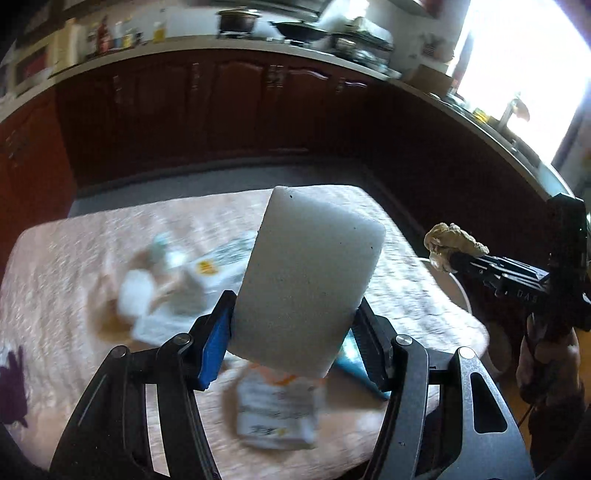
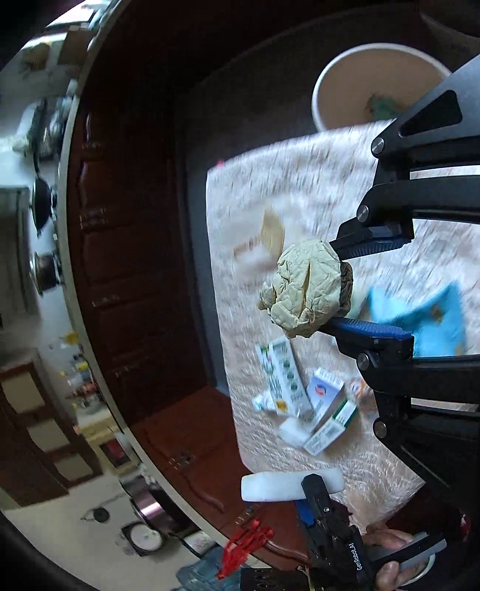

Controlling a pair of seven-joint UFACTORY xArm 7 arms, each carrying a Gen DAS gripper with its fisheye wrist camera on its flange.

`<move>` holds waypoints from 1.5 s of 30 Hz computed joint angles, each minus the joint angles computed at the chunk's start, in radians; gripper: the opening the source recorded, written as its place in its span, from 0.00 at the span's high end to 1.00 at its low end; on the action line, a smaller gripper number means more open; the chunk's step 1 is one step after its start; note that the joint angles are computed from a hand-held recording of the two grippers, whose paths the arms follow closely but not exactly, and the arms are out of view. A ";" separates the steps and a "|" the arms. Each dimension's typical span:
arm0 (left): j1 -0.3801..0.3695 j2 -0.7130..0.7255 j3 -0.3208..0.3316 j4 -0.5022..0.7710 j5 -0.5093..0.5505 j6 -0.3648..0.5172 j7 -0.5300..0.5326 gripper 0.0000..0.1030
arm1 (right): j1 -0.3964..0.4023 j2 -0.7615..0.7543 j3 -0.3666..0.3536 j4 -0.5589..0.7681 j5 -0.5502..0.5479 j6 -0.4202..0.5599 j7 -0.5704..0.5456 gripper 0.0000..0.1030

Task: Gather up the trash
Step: 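Carry sponge and bread over the bucket and open both tools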

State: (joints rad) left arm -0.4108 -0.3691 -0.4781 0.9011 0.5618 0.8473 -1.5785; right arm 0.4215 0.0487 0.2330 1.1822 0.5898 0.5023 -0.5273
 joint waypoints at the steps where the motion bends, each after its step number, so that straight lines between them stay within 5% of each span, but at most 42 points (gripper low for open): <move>1: 0.009 0.038 -0.010 0.035 0.019 -0.004 0.001 0.42 | -0.010 -0.019 -0.011 -0.019 -0.008 -0.002 0.007 0.71; 15: -0.135 0.500 0.071 0.485 0.205 0.007 0.077 0.42 | -0.119 -0.125 -0.121 -0.145 -0.086 -0.028 0.085 0.71; 24: -0.230 0.736 0.168 0.734 0.131 -0.083 0.188 0.42 | -0.188 -0.101 -0.150 -0.165 -0.164 -0.010 0.164 0.71; 41: -0.372 1.031 0.332 1.109 -0.103 -0.070 0.381 0.40 | -0.270 -0.001 -0.153 -0.132 -0.222 0.021 0.220 0.71; 45: -0.402 1.026 0.387 1.097 -0.140 -0.094 0.379 0.34 | -0.271 0.019 -0.149 -0.127 -0.272 -0.009 0.261 0.53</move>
